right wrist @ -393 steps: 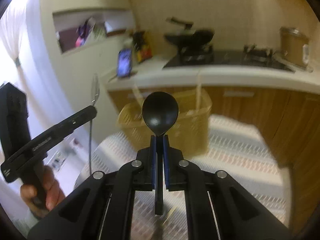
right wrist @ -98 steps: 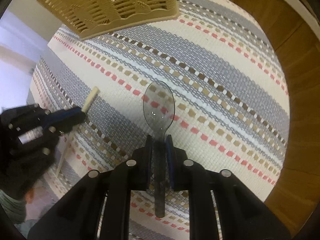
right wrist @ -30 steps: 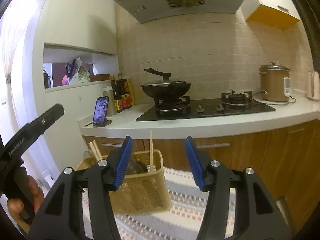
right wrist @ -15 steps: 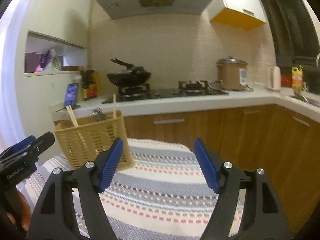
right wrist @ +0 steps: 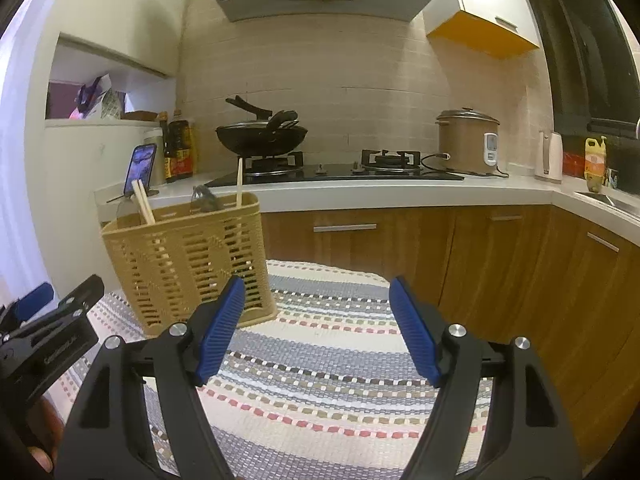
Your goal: Organize utensils
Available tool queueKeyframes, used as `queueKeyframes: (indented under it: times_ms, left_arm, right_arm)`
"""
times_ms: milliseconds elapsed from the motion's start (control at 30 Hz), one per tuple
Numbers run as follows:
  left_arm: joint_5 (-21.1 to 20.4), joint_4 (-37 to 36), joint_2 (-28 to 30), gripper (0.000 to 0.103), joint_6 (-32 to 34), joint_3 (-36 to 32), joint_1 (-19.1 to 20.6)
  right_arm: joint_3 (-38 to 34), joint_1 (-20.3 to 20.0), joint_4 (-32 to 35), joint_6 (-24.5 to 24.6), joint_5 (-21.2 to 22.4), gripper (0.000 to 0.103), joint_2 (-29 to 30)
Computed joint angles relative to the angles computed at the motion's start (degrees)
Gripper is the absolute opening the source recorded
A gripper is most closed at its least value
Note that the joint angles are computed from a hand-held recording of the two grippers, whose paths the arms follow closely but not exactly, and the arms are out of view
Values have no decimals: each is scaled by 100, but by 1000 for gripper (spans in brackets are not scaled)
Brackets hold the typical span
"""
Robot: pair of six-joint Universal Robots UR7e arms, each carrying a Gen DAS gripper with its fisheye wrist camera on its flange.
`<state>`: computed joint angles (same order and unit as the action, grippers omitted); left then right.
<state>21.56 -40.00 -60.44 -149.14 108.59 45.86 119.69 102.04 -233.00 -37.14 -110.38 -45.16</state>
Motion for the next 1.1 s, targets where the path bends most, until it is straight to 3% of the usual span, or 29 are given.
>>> queueKeyframes:
  times_ms: [533,1100]
  left_arm:
    - [-3,517,195,79,-345,-211,16]
    - [-32,1559,447,90,-1063,-621,69]
  right_arm:
    - [-10,-63,380,174,-1,73,-68]
    - [-20,-102,541,269,-42,76,-99]
